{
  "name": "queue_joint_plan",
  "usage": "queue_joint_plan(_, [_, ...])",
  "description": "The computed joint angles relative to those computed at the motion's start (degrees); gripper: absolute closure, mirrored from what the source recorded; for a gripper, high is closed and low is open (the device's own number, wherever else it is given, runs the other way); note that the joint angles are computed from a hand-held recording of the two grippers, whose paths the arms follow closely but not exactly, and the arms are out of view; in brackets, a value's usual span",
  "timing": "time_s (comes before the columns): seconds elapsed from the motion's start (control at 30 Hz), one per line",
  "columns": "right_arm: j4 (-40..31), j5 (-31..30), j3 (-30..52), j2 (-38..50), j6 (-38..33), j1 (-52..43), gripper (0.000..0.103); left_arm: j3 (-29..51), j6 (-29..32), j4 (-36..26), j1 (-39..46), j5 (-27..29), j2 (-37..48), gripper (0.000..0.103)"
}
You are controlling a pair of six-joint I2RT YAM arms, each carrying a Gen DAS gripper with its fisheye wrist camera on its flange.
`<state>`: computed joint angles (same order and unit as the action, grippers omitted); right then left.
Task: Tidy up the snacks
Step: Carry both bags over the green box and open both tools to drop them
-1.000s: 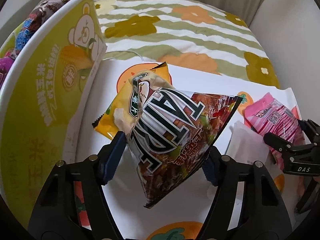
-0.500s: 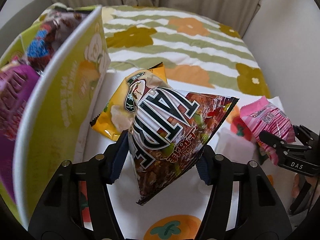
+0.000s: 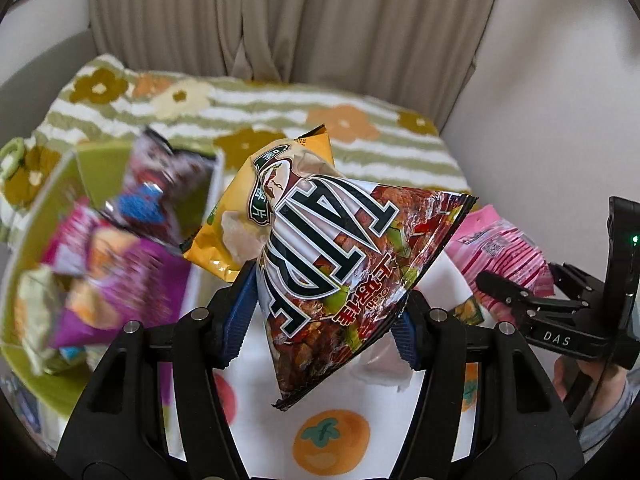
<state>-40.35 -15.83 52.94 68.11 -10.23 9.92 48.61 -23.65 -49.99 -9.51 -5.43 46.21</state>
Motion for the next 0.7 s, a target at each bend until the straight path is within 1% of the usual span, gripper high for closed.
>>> queue_joint_plan(0.07, [-1.65,0.98,2.14,-1.56,2.78,3.37,0.024,2.75,3.44,-2.93,5.04,2.60,-1.86,0.046])
queue_joint_plan(0.13, [-2.65,2.55,4.58,-2.46,6.31,7.90,0.024,5.66,8.39,-5.70,11.97,6.56,-2.67,0.046])
queue_joint_plan(0.2, [-3.29,4.76,6.95,-2.86,10.01,13.05,0.024,8.42,14.19,-8.22,20.34,11.73,-2.77,0.046])
queue_joint_plan(0.3, [-2.98,9.07,10.50,-1.84,16.18,22.27,0.024,12.84,26.64,-12.66,38.25,23.36,-0.61,0.046])
queue_joint_plan(0.37, [-2.38,11.61,12.72,-0.18,19.67,27.72,0.024,15.44,34.36,-15.20,48.24,29.70,2.11,0.046])
queue_joint_plan(0.4, [-1.86,12.54,13.59,0.81,20.95,29.75,0.024,16.46,36.95,-15.67,51.24,31.32,3.80,0.046])
queue_joint_plan(0.43, [-1.24,13.92,14.98,2.42,22.74,32.53,0.024,17.84,41.25,-16.68,56.29,34.26,6.01,0.046])
queue_joint_plan(0.57, [0.80,17.65,19.84,8.80,28.10,40.07,0.024,21.54,52.02,-18.54,67.41,39.47,13.54,0.046])
queue_joint_plan(0.63, [1.66,19.46,22.93,12.92,30.79,43.26,0.024,23.28,56.10,-18.44,71.06,40.75,17.97,0.046])
queue_joint_plan(0.7, [2.02,20.64,25.52,16.26,32.73,45.26,0.024,24.73,58.93,-17.40,73.18,41.18,22.55,0.046])
